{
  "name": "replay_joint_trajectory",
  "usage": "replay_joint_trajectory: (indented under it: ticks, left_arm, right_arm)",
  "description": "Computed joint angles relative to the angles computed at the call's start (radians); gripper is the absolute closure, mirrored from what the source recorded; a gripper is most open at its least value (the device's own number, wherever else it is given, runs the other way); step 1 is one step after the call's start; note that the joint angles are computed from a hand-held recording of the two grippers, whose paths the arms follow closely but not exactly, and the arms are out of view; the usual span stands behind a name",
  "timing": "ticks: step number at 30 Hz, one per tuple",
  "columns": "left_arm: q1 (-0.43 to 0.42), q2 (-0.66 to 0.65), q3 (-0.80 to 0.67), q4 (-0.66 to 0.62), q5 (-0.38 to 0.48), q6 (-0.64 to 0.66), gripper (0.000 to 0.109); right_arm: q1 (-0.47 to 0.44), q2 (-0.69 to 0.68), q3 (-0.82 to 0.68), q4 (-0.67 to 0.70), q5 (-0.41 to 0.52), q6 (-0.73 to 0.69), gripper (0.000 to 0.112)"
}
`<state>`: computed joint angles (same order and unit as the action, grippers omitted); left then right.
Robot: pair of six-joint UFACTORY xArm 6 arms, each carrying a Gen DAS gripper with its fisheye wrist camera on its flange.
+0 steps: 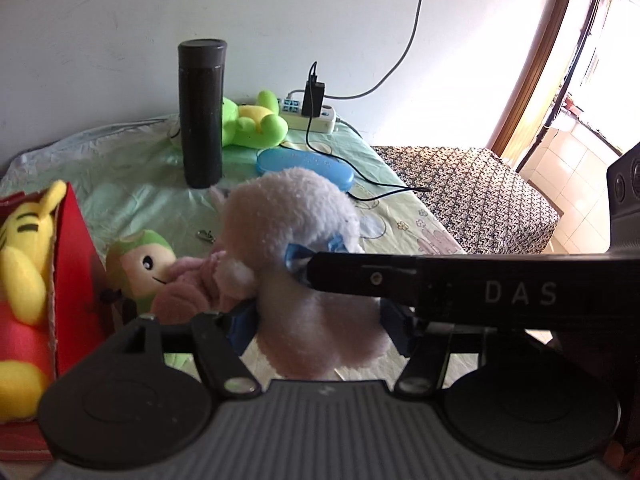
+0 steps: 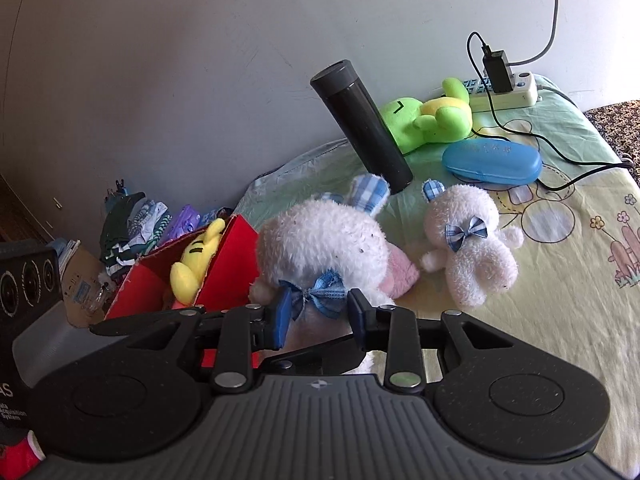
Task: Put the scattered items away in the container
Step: 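Grasp the white bunny plush with blue bow using the right gripper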
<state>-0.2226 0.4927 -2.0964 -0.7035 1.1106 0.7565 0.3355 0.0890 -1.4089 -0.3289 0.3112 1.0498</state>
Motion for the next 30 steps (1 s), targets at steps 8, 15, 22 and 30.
replay_joint_trajectory:
  ticks: [8, 15, 22, 30]
  left_arm:
    - [0.053, 0.034, -0.02, -0.035, 0.203, 0.136, 0.02]
    - [0.055, 0.057, -0.006, 0.024, 0.171, 0.21, 0.01]
    - [0.026, 0.119, -0.081, 0.049, 0.189, 0.203, 0.022]
    - [-0.027, 0.119, -0.054, 0.122, 0.126, 0.189, 0.037]
  right_arm:
    - [0.067, 0.061, -0.061, 0.009, 0.199, 0.122, 0.106]
    - [0.109, 0.034, -0.035, -0.166, 0.316, 0.433, 0.075]
    - [0.084, -0.007, 0.055, -0.187, 0.212, 0.604, 0.057]
    - [0.047, 0.011, 0.069, -0.143, 0.194, 0.589, 0.045]
